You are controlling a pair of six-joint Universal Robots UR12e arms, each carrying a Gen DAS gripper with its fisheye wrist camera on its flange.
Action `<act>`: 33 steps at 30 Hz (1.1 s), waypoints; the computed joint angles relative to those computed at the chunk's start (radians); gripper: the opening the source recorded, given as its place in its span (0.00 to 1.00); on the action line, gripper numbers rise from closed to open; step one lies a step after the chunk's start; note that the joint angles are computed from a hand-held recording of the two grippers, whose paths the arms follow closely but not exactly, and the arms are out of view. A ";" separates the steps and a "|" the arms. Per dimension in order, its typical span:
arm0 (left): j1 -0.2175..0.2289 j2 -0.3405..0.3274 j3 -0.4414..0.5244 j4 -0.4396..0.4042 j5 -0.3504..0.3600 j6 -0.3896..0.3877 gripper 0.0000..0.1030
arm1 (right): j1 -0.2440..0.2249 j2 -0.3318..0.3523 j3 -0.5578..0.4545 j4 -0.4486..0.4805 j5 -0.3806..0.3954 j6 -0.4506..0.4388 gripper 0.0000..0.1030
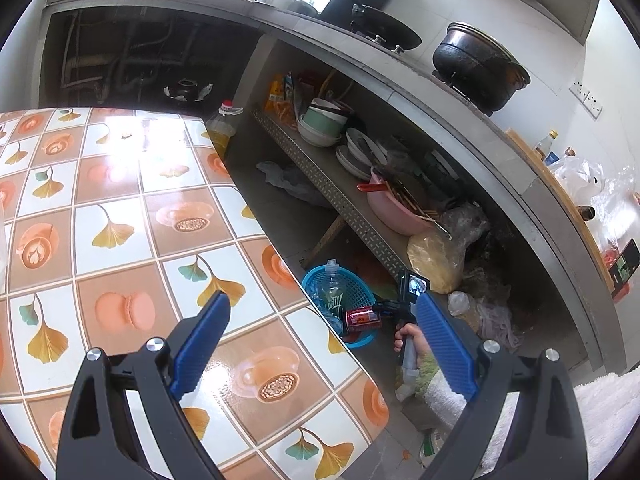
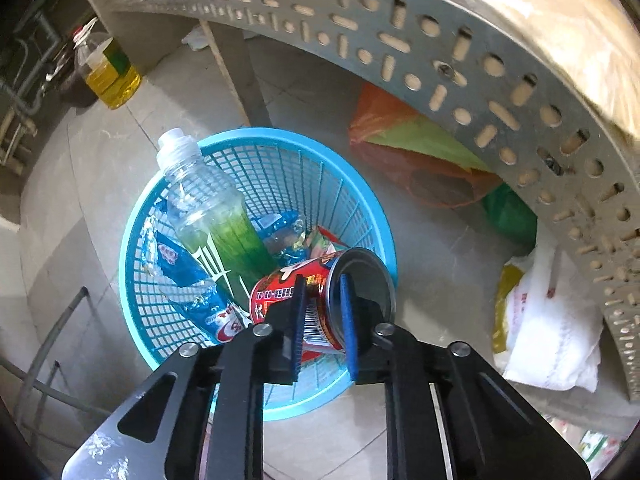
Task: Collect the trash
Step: 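Lower the red can into the wastebasket and open the right gripper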
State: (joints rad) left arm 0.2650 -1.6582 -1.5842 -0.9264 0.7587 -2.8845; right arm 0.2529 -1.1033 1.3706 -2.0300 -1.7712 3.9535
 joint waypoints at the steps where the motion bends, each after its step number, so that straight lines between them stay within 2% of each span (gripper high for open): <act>1: 0.000 0.000 0.000 0.001 -0.001 -0.001 0.89 | 0.003 0.000 -0.003 0.005 -0.006 -0.005 0.09; 9: 0.000 -0.002 0.003 -0.007 -0.005 0.011 0.89 | 0.025 0.000 -0.011 -0.011 -0.027 -0.048 0.03; 24: -0.002 -0.001 0.002 -0.007 0.000 0.006 0.89 | 0.051 0.051 -0.068 -0.085 0.109 -0.125 0.03; 29: 0.001 0.003 -0.004 0.001 0.001 0.002 0.89 | 0.038 0.025 -0.030 -0.164 0.132 -0.093 0.05; 33: 0.005 0.007 -0.012 0.008 -0.004 0.006 0.89 | 0.013 -0.038 0.054 -0.249 0.107 0.000 0.10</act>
